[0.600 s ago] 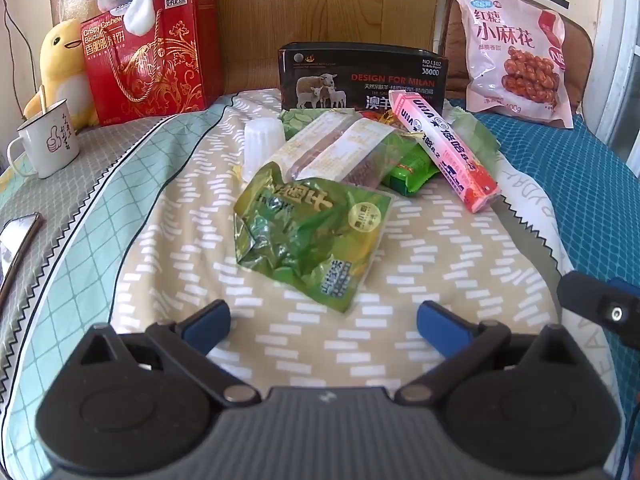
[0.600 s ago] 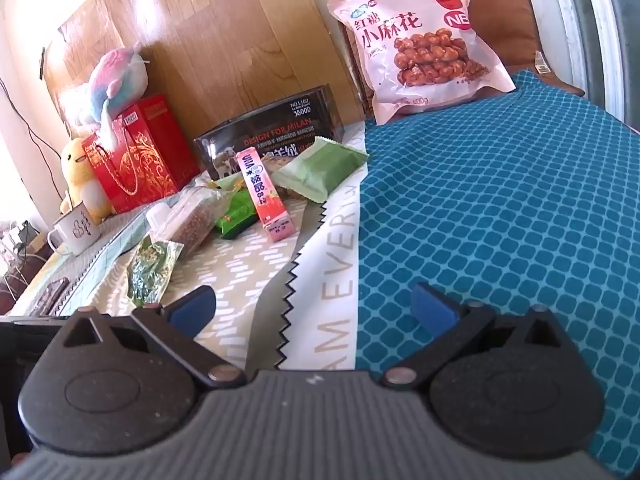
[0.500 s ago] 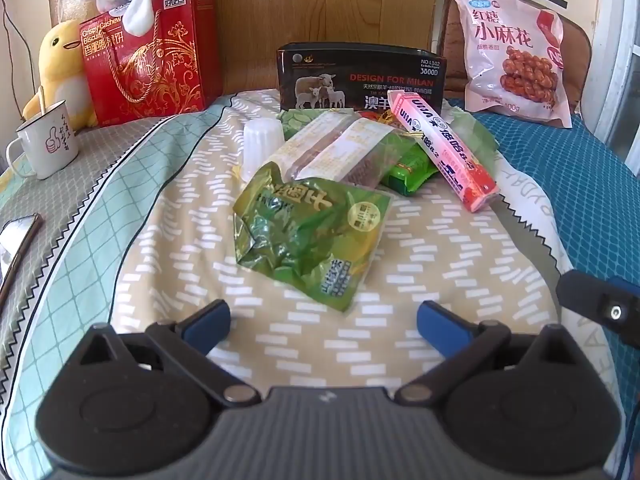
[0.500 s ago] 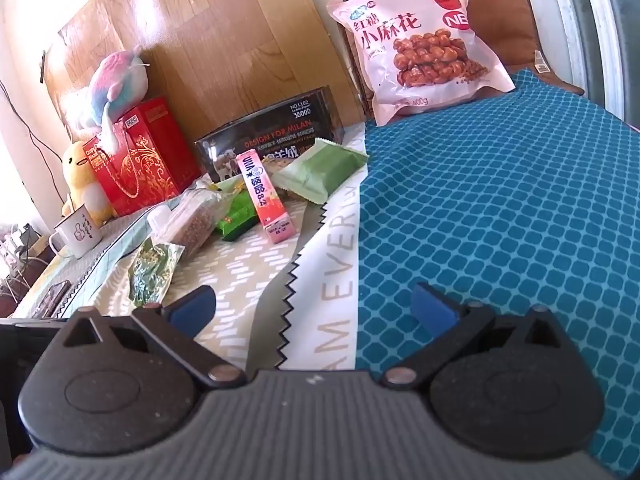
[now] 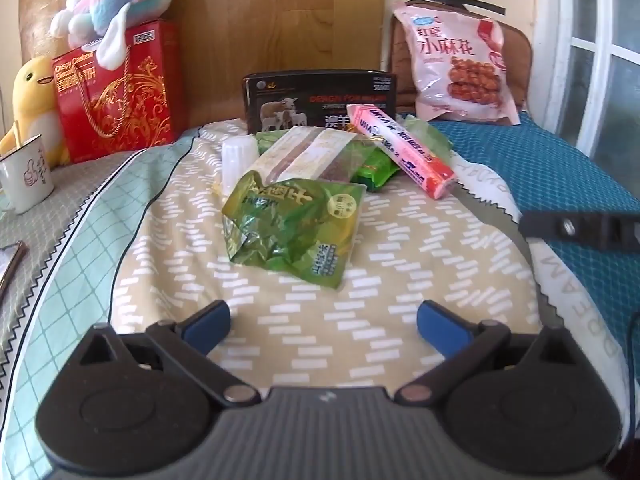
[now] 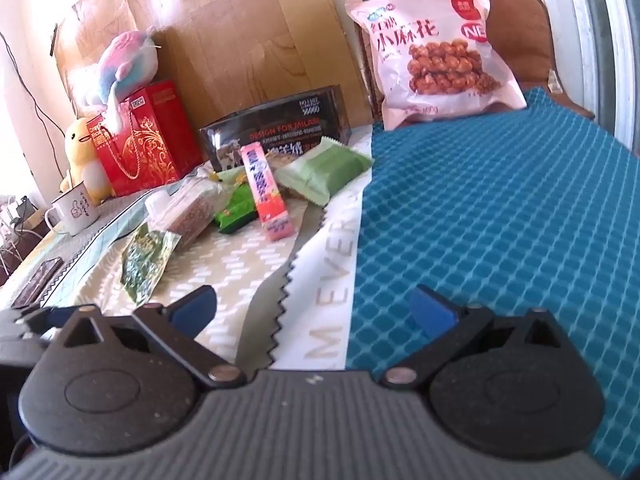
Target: Organize snacks
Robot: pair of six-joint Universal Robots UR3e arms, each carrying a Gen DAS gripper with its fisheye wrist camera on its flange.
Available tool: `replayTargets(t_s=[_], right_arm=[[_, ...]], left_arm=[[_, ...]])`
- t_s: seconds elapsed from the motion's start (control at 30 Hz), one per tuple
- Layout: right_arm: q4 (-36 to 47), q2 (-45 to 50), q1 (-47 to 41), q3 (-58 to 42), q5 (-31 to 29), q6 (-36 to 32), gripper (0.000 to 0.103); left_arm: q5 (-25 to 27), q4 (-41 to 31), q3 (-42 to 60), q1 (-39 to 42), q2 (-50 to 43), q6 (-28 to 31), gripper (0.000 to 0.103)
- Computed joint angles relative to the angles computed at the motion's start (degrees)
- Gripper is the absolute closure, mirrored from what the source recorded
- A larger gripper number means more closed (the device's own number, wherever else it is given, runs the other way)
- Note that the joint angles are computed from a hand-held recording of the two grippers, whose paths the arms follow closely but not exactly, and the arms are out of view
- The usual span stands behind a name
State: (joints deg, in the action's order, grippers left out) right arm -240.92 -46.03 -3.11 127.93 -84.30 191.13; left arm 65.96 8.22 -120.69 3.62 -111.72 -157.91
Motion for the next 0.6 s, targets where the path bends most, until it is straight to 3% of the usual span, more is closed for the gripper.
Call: replayTargets(t_s=[0.17,0.27,0.43,0.6], right_arm=[[8.42,-4.89,-0.58,-3.35,2.09,-6.61,0.036],[15.08,-6.47,0.62,-7.79,2.19,-11.38,0.046],[30.56,-7.75,-0.88,-17.4,13.89,-12.36,0.054],[43.24,-3.45,1.43,-33.03,13.96,-11.48,0.055]], left_arm=[[-4.85,1.78,-0.07,3.59,-0.71,-2.5,0.0],[-6.0,5.32,-0.1,5.75,-1.49,-5.37,0.0],[-8.9,8.56,0.24,9.74,-2.05,-7.12,0.001],[-15.2,2.84,2.52,14.05,-2.26,-8.42,0.01]])
